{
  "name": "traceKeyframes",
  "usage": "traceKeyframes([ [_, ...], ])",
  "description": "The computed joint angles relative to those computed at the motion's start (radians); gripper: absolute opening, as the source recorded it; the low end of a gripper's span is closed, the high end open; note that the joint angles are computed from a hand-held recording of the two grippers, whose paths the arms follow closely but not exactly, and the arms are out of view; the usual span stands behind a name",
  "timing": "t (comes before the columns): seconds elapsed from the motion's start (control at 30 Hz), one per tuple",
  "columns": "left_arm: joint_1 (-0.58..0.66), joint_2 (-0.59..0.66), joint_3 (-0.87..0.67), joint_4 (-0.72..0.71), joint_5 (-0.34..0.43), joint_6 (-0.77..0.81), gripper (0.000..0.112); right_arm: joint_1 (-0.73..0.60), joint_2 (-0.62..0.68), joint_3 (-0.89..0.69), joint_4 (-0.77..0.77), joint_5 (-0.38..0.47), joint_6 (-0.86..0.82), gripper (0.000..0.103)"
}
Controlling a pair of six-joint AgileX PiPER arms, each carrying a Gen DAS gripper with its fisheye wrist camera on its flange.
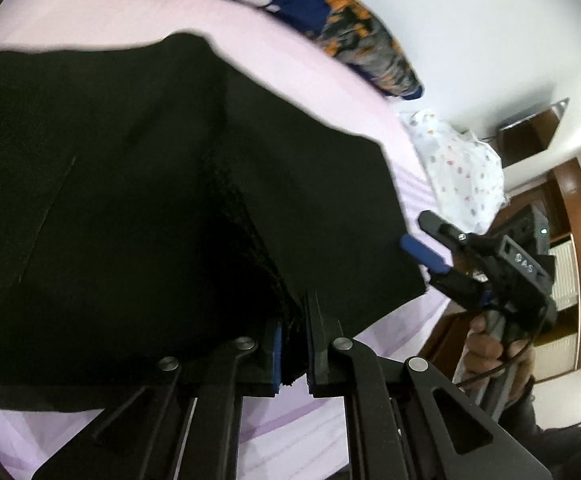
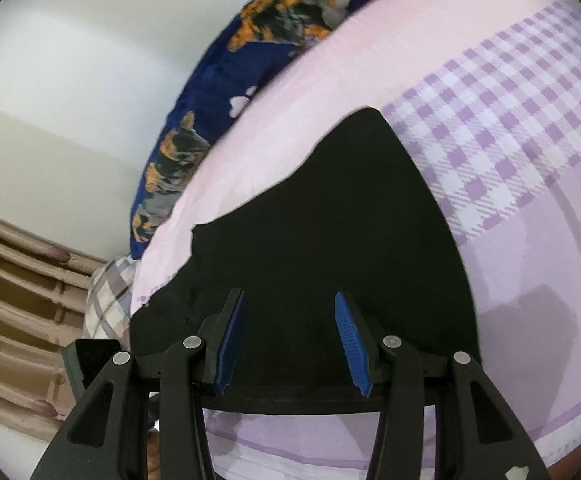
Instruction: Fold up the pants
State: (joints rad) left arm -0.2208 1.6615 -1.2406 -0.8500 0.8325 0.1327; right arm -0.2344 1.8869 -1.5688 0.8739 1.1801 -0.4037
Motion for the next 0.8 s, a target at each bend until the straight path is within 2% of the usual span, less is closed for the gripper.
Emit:
traceKeyframes([
  [0.1, 0.013, 0.008, 0.030, -0.035, -0.020, 0.022, 0.009, 0.024, -0.010, 0.002, -0.067, -0.030, 0.017, 0.044],
  [0.23, -0.001, 0.024, 0.007, 0.009, -0.025, -0.016, 0.010, 0.055, -0.018, 0.005, -0.133, -0.055, 0.020, 0.044],
  [0.27, -0.007, 0.025, 0.000, 0.029, -0.030, -0.035, 0.013, 0.061, -0.020, 0.006, -0.145, -0.059, 0.017, 0.044],
  [0.37, -0.031, 0.021, -0.026, 0.117, -0.039, -0.104, 0.016, 0.072, -0.022, 0.007, -0.171, -0.069, 0.018, 0.044],
  [0.43, -0.058, 0.013, -0.046, 0.223, -0.052, -0.189, 0.020, 0.078, -0.023, 0.009, -0.183, -0.076, 0.020, 0.044],
  [0.5, -0.091, -0.006, -0.053, 0.342, -0.065, -0.279, 0.030, 0.081, -0.027, 0.013, -0.191, -0.082, 0.018, 0.044],
  [0.57, -0.128, -0.038, -0.041, 0.468, -0.101, -0.372, 0.034, 0.088, -0.031, 0.014, -0.201, -0.088, 0.019, 0.044],
  [0.7, -0.163, -0.094, 0.004, 0.545, -0.167, -0.392, 0.035, 0.099, -0.030, -0.004, -0.188, -0.087, 0.015, 0.045],
  [0.8, -0.188, -0.082, -0.005, 0.603, -0.157, -0.406, 0.035, 0.134, -0.018, -0.058, -0.209, -0.109, 0.011, 0.044],
])
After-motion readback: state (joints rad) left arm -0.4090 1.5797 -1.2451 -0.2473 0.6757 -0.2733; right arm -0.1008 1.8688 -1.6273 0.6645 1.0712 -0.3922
